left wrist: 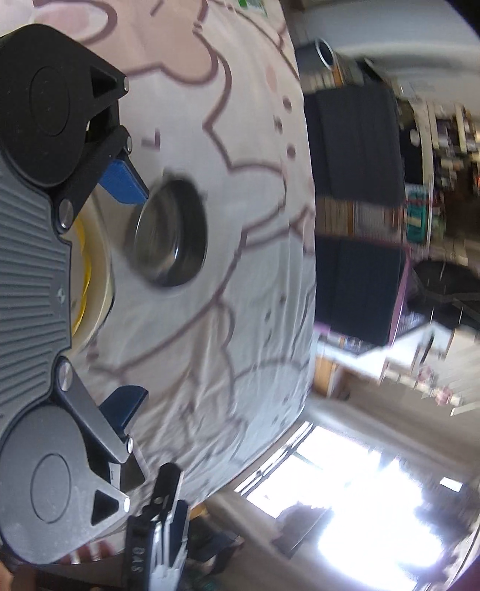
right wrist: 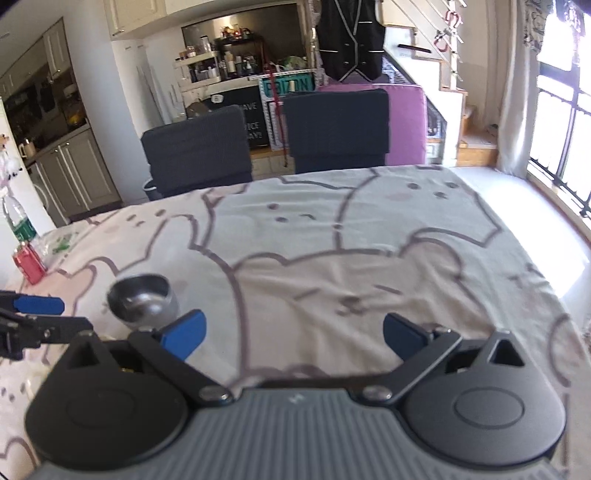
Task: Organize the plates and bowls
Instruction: 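Move both tools to the round steel bowl, then close both tools on the round steel bowl rim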
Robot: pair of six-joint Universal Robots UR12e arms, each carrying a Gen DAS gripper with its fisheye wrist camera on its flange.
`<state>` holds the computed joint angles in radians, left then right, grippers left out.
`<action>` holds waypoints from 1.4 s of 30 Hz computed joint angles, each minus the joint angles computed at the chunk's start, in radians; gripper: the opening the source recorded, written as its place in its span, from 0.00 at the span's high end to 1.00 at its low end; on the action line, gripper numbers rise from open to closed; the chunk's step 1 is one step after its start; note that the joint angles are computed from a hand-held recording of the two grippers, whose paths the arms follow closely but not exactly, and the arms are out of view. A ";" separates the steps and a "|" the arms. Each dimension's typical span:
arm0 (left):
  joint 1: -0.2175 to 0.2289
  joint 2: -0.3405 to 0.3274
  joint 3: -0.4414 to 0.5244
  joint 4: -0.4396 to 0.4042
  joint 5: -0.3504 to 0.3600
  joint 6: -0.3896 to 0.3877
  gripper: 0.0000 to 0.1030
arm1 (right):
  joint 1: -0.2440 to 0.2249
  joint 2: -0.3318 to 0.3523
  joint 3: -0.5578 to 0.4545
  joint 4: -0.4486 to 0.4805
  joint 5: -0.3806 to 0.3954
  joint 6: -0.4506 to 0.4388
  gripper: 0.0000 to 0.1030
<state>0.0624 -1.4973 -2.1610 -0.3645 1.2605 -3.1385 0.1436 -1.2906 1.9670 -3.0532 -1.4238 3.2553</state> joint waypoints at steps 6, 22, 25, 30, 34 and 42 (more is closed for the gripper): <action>0.037 -0.027 0.027 -0.040 0.051 -0.040 0.00 | 0.044 0.063 -0.110 0.116 0.034 0.027 0.00; 0.071 -0.131 0.092 -0.099 0.040 -0.072 0.51 | 0.080 0.217 -0.307 0.332 0.237 0.206 0.60; 0.080 -0.145 0.094 -0.100 0.031 -0.074 0.57 | 0.089 0.232 -0.326 0.357 0.235 0.218 0.71; 0.096 -0.161 0.089 -0.078 0.007 -0.080 0.66 | 0.093 0.244 -0.344 0.402 0.247 0.231 0.82; 0.108 -0.170 0.086 -0.066 -0.033 -0.086 0.75 | 0.100 0.243 -0.348 0.416 0.233 0.215 0.84; 0.099 -0.172 0.085 -0.041 -0.029 -0.097 0.92 | 0.094 0.237 -0.337 0.394 0.240 0.204 0.89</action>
<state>0.1617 -1.6692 -2.0755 -0.4050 1.2316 -3.2358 0.2374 -1.0537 1.6299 -2.6595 -1.1843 3.4596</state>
